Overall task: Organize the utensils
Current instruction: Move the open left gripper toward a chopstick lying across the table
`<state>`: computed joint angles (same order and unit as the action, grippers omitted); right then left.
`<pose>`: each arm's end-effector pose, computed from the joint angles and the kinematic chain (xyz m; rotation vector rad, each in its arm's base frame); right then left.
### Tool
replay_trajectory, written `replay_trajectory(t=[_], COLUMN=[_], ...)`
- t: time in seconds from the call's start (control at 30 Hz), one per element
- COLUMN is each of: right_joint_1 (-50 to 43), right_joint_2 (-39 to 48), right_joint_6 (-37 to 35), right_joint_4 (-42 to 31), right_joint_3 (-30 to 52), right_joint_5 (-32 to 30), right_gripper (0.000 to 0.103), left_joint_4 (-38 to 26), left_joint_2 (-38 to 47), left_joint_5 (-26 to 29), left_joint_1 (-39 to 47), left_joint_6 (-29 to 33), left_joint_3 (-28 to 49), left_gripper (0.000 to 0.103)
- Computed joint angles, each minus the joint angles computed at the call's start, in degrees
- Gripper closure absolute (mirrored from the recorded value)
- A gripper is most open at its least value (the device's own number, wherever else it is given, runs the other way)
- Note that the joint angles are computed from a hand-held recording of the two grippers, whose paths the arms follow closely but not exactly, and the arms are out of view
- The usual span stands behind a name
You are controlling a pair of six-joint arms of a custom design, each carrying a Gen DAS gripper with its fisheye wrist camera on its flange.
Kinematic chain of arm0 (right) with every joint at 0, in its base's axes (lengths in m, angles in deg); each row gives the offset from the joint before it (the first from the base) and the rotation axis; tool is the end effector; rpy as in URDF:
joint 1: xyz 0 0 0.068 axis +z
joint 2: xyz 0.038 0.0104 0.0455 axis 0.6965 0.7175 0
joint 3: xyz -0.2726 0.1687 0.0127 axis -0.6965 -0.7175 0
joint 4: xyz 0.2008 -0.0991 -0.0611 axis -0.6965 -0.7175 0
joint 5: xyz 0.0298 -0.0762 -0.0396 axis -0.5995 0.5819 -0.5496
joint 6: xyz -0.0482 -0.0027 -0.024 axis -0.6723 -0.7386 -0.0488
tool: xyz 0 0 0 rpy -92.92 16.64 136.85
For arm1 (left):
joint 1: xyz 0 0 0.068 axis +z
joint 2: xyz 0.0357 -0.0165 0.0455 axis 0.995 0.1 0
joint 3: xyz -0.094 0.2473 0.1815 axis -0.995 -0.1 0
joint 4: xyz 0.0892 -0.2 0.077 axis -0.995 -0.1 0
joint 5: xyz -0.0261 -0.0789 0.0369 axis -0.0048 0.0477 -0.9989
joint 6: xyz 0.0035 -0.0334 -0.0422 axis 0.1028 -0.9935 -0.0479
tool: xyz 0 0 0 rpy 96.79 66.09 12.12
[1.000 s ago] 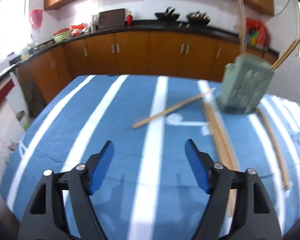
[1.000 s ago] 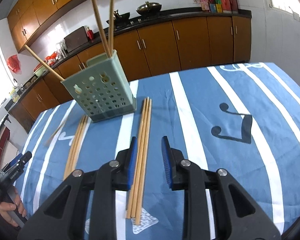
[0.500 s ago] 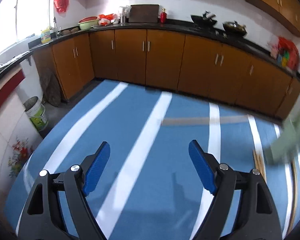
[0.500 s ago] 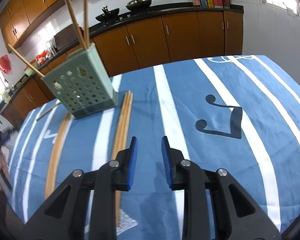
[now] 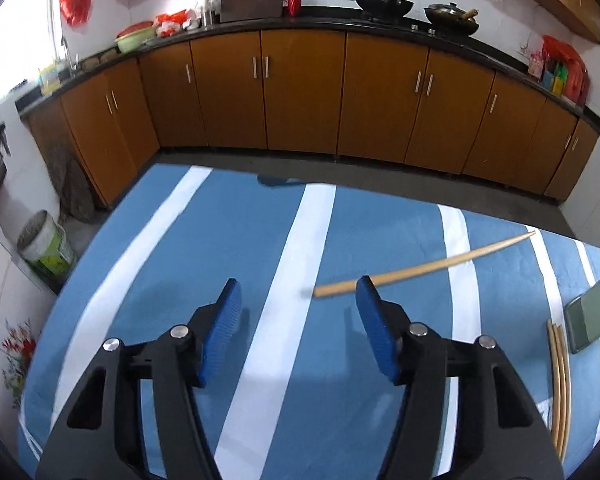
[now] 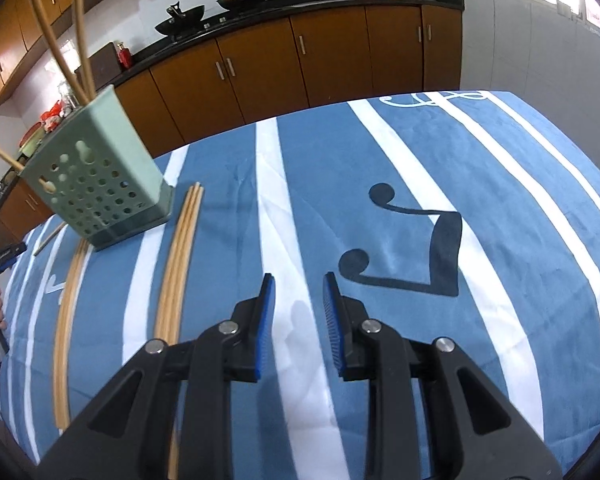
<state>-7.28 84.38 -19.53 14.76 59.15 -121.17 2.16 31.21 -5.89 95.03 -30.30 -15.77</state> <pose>0.1459 -0.1507 0.1850 0.1701 2.4377 0.2049 0.1638 0.0350 0.2208 -0.4101 2.3658 0.1613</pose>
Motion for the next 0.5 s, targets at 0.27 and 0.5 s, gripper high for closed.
replay_trajectory(t=[0.27,0.5], right_joint_1=[1.7,2.5], right_joint_2=[1.3,2.6], right_joint_6=[1.8,2.2], right_joint_4=[2.9,4.2], right_joint_3=[-0.8,0.0], right_joint_5=[1.1,1.7], right_gripper=[0.078,0.078], left_joint_4=[0.5,4.7], left_joint_2=[-1.6,5.1], left_joint_5=[-5.6,4.8], left_joint_1=[-6.2,-0.3], left_joint_6=[1.2,9.4], left_joint_3=[-2.9,-0.6], left_gripper=[0.043,0.055])
